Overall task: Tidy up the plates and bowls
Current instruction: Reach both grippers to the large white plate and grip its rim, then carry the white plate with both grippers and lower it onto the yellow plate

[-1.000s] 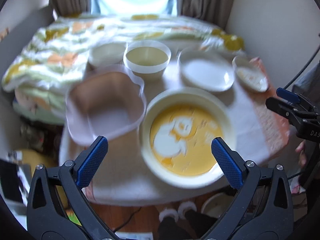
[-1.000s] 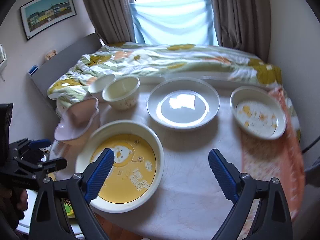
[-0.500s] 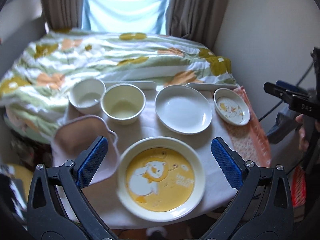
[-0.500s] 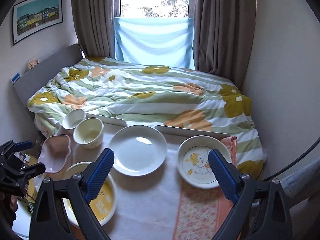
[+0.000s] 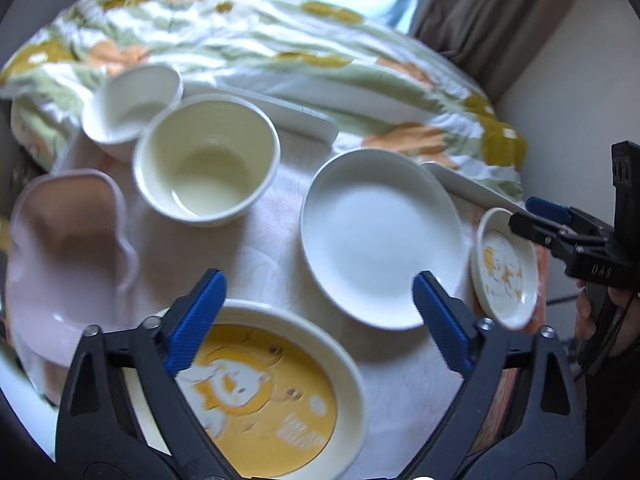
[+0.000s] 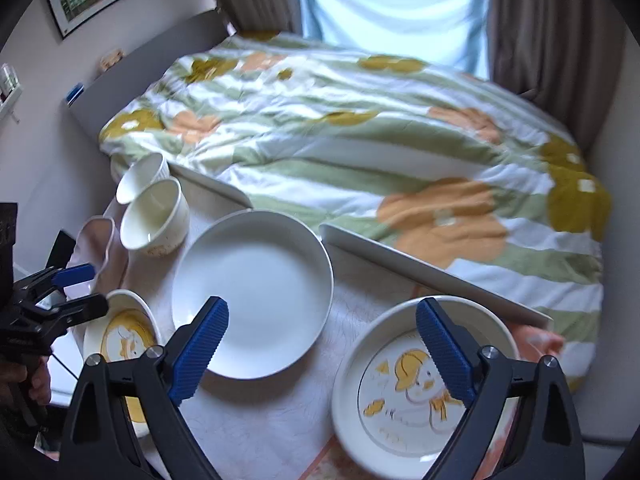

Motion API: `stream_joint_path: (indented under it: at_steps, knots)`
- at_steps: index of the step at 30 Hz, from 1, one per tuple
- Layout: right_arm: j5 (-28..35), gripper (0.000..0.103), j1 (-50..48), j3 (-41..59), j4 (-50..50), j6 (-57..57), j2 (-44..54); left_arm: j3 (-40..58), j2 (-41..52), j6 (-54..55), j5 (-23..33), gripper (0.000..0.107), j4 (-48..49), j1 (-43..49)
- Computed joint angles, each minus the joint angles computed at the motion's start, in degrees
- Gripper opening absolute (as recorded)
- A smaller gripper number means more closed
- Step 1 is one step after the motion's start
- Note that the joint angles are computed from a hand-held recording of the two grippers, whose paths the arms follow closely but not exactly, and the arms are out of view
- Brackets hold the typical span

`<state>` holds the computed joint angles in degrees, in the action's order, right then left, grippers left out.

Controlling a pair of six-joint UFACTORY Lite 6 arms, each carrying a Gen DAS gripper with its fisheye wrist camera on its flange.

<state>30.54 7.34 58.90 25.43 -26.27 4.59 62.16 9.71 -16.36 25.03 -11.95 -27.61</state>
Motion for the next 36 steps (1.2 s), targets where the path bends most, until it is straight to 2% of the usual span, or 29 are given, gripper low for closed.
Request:
stream_joint_path:
  at_steps: [2, 4, 6, 13, 17, 19, 21, 23, 27, 32, 36]
  knots:
    - [0.8, 0.082, -1.5, 2.3, 5.2, -8.2, 5.8, 2.6, 4.9, -1.8, -1.1, 0.082, 0.6, -0.5]
    - [1.9, 0.073, -2.4, 5.0, 7.8, -13.5, 11.2, 5.6, 9.8, -4.9, -1.3, 0.070, 2.6, -1.0]
    - [2.8, 0.064, -2.6, 7.0, 9.8, -17.3, 15.4, 7.8, 13.6, -6.1, -1.4, 0.063, 2.8, -1.3]
    - [2.6, 0.063, -3.4, 8.3, 16.9, -28.5, 20.8, 9.5, 18.8, -9.2, -2.1, 0.051, 4.2, -2.6]
    - [4.0, 0.044, -3.2, 10.2, 16.6, -29.7, 23.5, 9.3, 19.6, -10.2, -3.0, 0.045, 4.8, -3.1]
    - [4.1, 0.036, -3.0, 10.5, 16.6, -30.2, 24.2, 9.5, 20.1, -9.2, -2.9, 0.033, 3.9, -2.9]
    - [4.1, 0.030, -2.9, 10.6, 16.9, -30.5, 24.5, 9.8, 20.3, -9.4, -2.6, 0.031, 4.6, -2.8]
    - [4.0, 0.024, -3.0, 10.6, 17.6, -31.2, 24.8, 9.9, 20.3, -8.2, -2.9, 0.024, 3.4, -2.8]
    - [3.1, 0.018, -3.2, 10.3, 17.9, -31.4, 24.7, 11.5, 21.2, -12.6, -2.2, 0.022, 7.1, -3.8]
    - [1.7, 0.018, -2.8, 9.0, 17.5, -31.3, 23.6, 13.0, 21.3, -20.4, -1.2, 0.022, 15.7, -6.1]
    - [1.7, 0.018, -3.5, 8.3, 18.4, -32.5, 22.6, 14.3, 21.5, -22.6, -0.6, 0.022, 18.4, -6.9]
